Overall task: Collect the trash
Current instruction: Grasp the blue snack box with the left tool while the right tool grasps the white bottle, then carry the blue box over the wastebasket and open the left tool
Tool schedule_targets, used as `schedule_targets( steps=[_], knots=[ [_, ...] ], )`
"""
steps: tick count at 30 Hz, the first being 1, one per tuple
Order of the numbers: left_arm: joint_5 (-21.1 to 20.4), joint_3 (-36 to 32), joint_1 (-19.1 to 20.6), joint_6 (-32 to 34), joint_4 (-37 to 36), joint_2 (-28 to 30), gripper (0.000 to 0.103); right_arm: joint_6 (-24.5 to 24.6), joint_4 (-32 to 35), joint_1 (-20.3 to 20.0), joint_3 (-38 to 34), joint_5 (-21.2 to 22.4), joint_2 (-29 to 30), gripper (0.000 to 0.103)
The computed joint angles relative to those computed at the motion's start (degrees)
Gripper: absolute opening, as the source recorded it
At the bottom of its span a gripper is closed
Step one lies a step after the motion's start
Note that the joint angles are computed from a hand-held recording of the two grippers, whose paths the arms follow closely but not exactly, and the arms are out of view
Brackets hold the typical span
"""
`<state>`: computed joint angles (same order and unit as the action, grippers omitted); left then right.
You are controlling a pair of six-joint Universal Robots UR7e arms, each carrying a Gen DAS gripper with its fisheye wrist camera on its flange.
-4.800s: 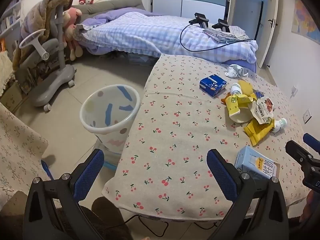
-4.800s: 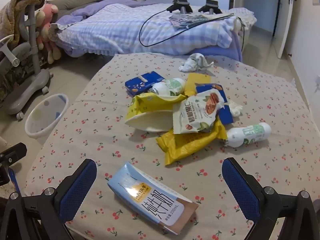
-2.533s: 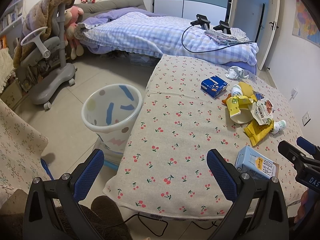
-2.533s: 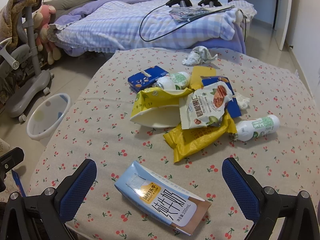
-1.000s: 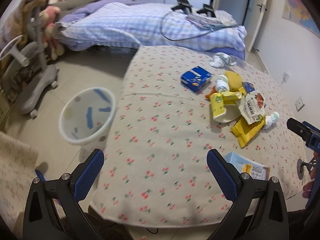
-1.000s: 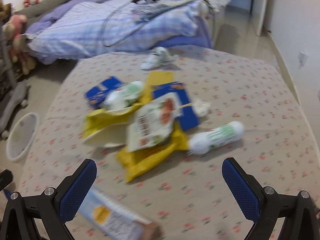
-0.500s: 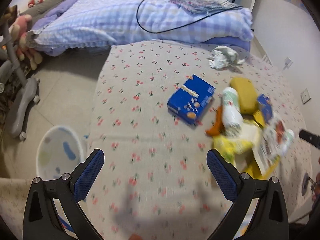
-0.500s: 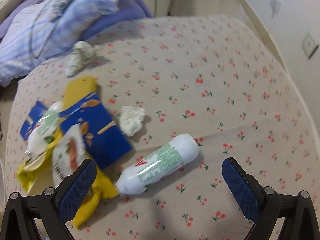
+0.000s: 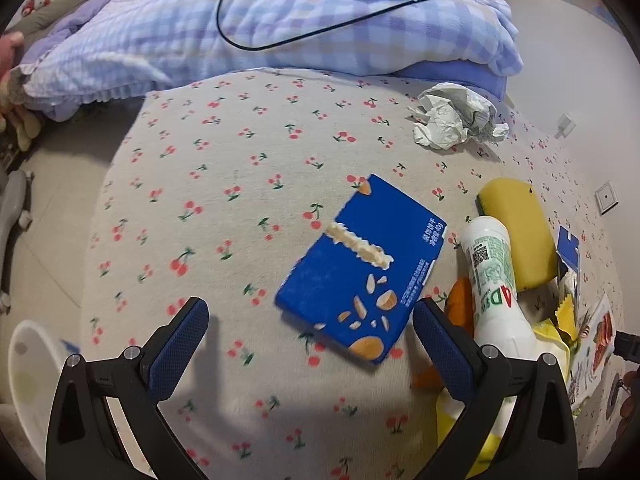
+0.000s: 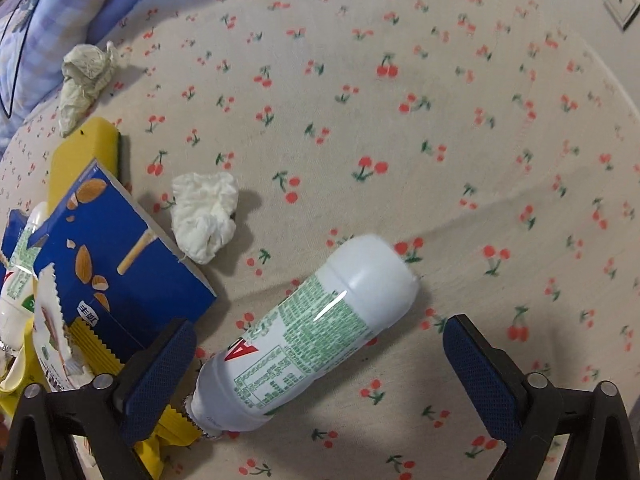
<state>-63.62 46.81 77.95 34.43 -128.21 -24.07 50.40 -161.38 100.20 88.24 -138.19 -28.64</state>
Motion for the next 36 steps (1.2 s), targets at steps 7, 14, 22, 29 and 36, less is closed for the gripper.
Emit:
schedule_targets(
  steps=[7, 14, 22, 29, 36],
  knots=[
    [-3.0, 0.9, 0.5, 1.6, -1.2, -0.2, 0.073, -1.5, -0.8, 0.0, 0.0, -1.1, 0.9, 0.067],
    [-2.2, 4.3, 0.3, 0.7, -1.8, -3.0, 0.07, -4.3, -10.0, 0.3, 6.1, 0.5, -1.1, 0.044],
    [-2.9, 8.2, 0.5, -0.4, -0.6, -7.8, 0.069, -6.0, -15.6, 3.3, 9.3, -3.0, -3.1, 0.043],
    [-2.0, 10.8, 1.4, 0.6, -0.8, -12.2, 0.069, -12.3, -16.6, 6.1, 1.9, -4.0, 0.8, 0.043],
    [-0.6, 10.6, 3.4, 2.3, -1.5, -15.4, 0.069, -17.4, -14.3, 8.4, -8.8, -1.0, 6.9, 0.043]
  ],
)
